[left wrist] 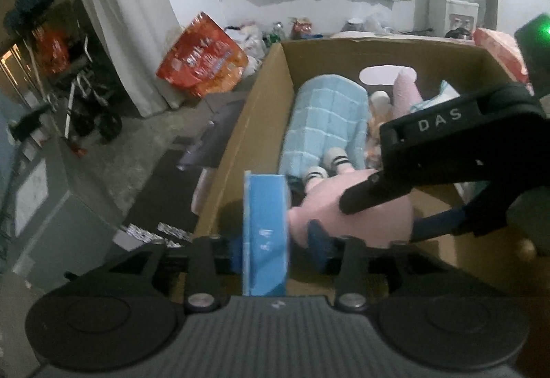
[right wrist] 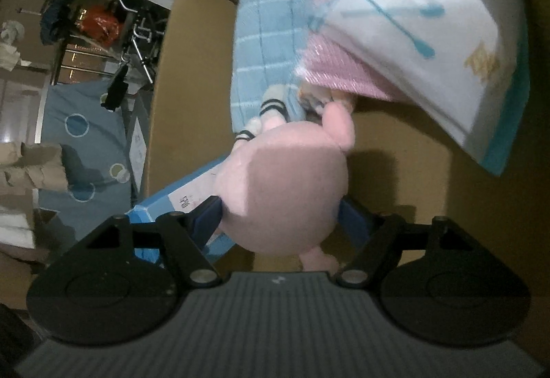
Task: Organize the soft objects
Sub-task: 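Carry tissue box and plush pig into the cardboard box and open both grippers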
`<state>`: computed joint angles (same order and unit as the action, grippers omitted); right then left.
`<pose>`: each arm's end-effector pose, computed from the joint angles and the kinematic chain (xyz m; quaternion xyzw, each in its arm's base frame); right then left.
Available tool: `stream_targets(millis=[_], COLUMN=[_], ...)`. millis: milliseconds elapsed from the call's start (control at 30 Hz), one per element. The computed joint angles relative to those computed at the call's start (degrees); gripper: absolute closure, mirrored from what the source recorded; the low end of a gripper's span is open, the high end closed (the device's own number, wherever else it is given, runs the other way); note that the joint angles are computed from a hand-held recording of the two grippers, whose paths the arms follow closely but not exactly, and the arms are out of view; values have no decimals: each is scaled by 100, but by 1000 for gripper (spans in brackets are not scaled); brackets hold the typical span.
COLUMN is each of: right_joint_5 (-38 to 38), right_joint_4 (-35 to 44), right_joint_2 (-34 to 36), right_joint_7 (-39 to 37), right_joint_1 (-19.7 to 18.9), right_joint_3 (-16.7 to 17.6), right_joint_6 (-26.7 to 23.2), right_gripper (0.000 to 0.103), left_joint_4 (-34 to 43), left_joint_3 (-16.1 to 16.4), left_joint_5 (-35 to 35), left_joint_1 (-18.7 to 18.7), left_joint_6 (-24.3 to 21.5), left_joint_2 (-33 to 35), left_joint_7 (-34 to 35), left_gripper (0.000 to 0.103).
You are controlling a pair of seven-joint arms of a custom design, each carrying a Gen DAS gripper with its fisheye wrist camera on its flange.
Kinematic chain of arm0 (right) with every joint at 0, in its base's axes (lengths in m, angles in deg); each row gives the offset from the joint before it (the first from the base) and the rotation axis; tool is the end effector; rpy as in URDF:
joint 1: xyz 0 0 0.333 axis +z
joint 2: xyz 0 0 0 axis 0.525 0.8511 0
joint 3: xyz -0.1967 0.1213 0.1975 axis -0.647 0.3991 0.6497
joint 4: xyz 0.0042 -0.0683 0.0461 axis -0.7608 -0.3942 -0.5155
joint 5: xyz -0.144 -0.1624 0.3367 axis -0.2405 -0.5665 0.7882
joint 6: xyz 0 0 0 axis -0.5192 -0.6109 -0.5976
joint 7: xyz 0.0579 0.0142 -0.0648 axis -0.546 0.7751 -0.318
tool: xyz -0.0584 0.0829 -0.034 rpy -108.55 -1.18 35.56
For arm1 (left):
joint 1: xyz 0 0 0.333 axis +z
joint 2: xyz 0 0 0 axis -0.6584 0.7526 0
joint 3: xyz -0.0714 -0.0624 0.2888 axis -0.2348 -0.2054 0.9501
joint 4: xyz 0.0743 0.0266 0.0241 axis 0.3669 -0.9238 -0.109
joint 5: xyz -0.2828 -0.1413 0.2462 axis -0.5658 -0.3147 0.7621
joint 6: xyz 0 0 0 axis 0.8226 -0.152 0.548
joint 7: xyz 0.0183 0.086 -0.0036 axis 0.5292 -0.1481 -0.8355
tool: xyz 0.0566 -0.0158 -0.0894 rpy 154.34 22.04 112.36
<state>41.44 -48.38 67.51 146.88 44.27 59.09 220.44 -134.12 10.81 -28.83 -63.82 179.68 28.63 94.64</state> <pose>0.5872 0.2580 0.3489 -0.4397 0.8076 0.1590 0.3593 0.5340 -0.3530 0.4308 -0.4908 0.8057 -0.2061 0.2598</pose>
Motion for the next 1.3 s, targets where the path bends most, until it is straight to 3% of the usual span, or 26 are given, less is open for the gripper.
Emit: stream_targets(millis=[100,167,433,600,667,833,933,1100,1300], right_joint_5=[198,414,919,611,333,-265,15,281,1326], right_joint_4=[0,-43,-156,-276,-296,-257,-226,-156,-151], right_joint_2=[8,-52,-253,-337,-340,-272,-286,-260,-226], right_joint_7=[-104,-218,-474,-193,-69,272,-63,-434,-1133], right_joint_1=[-46,-75,27,254,286,228,56,32,-25], right_joint_3=[57,82,-108,-296,-321,-279,-111,-125,-166], right_joint_6=[-22,-41,-168,94,168,52,-163,-527,-753], right_gripper=[27,26,26,30,44,56,60,58,57], left_joint_4=[-87,-199,-423,-577,-594,-563,-546,-542,-552], left_joint_3=[-35,-64,-173,-252,-284,-320,-314,-307,-314], left_joint_5=[-120,-205,-84,-17,24,-165,-163,-213,-283], left_joint_1=[27,64,167,315,361,441,448,450,435], left_joint_6=[-31,33,110,252,239,194,180,173,113], left_joint_2=[-92,-198,-551,-771,-802,-754,-732,-718,-704], left_joint_7=[111,164,13,-144,-224,-160,-209,-240,-233], left_gripper=[52,42,32,32,33,36,36,36,36])
